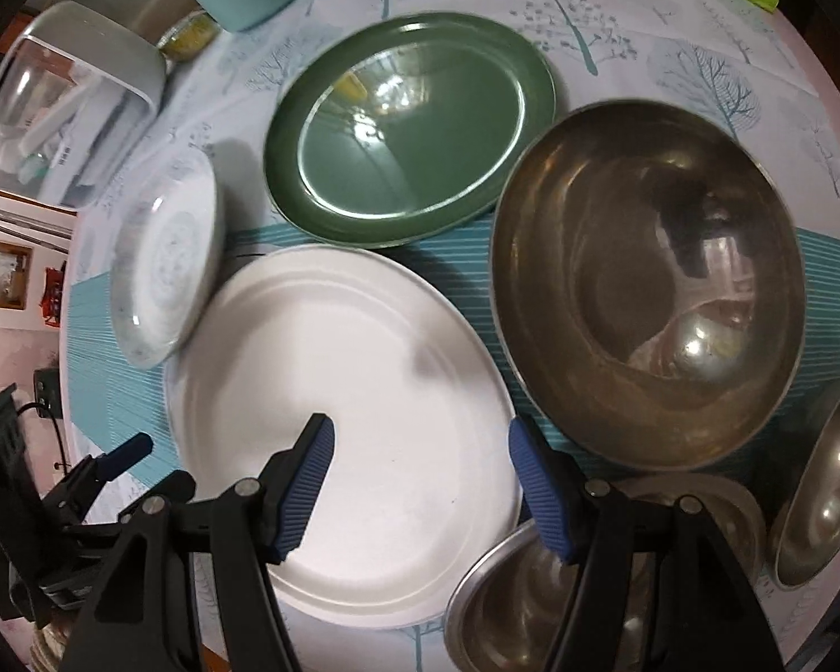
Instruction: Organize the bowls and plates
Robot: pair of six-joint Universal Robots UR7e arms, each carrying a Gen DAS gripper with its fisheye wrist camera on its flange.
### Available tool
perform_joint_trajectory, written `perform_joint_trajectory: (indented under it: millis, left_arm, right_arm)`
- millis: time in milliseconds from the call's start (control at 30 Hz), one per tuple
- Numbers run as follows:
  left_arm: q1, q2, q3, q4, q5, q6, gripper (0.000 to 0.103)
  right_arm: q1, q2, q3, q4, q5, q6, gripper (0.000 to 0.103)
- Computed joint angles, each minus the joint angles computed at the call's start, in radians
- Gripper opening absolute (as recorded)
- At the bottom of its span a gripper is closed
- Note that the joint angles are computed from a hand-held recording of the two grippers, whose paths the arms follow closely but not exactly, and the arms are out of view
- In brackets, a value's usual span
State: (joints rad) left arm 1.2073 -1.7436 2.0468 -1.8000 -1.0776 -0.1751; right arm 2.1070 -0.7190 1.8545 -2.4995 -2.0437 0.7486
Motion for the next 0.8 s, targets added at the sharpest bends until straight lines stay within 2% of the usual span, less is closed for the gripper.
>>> perform_joint_trajectory:
  millis: [200,333,533,800]
  left_arm:
    - [0.004,0.013,0.002,0.002,-0.005,0.021,0.091]
    - [0.017,0.034,-0.007,0.011,-0.023,0.026,0.078]
    - [0.036,0.052,-0.013,0.022,-0.033,0.020,0.076]
    - [0.045,0.067,-0.025,0.032,-0.057,0.025,0.060]
  right_arm:
    - [-0.025,0.006,0.002,0.023,0.002,-0.008,0.064]
    - [-0.030,0.005,-0.002,0.036,0.006,-0.024,0.064]
    - [-0.029,0.014,-0.023,0.076,0.003,-0.032,0.064]
    - [-0.032,0.058,-0.104,0.194,-0.013,-0.017,0.063]
